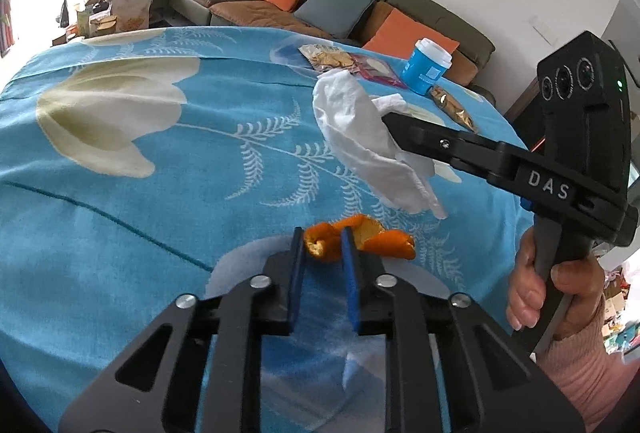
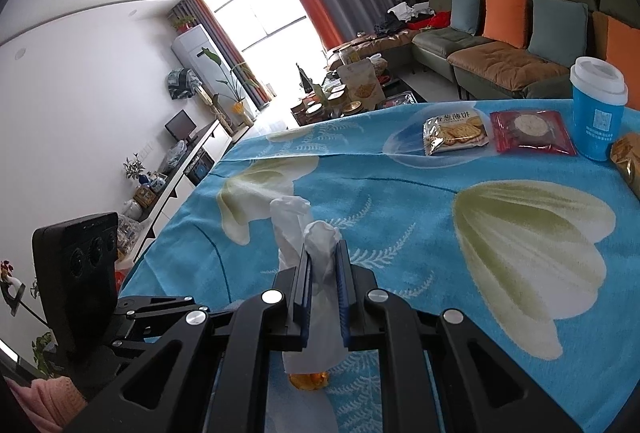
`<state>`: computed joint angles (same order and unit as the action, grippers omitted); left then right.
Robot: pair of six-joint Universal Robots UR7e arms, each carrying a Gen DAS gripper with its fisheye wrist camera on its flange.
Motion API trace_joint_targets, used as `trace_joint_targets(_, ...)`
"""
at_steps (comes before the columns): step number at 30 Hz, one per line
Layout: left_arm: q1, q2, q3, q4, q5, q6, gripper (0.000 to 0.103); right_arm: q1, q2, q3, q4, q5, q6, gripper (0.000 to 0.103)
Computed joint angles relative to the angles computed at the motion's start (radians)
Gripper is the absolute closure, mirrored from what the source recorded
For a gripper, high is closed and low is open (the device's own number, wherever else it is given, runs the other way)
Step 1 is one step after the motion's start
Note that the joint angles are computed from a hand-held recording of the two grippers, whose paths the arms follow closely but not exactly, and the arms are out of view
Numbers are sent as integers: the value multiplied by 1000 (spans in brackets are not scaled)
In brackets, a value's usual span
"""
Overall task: Collect trash
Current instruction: 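Grasp the orange peel with the left tool while the right tool grasps a white tissue, then lift the orange peel and tissue and carry them toward the teal bin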
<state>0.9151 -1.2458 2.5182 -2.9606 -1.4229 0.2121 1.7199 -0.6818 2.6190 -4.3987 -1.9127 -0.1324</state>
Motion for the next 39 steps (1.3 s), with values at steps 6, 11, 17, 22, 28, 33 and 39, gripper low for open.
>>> trace_joint_targets(6,-5,-51,32,-4,-10,2,92,11,8,0,-12,8,1,93)
trace_joint_targets(11,-6,-109,61,-8,6,9,92,27,18,-9,-9,19,4,93)
trace_joint_targets(17,35,-215,72,34,2,14,92,52,35,-26,3,40,19,93)
trace_joint_targets(22,61,-299,79,66,17,19,92,83,47,-52,37,47,26,93)
trace_joint_targets(28,82,-394,91,105,44,28,92,117,65,-89,77,55,32,93)
trace_joint_targets(33,95,-463,103,129,70,36,92,137,79,-118,112,63,37,93)
trace_joint_targets(39,124,-537,108,168,90,39,92,158,93,-147,155,71,47,93)
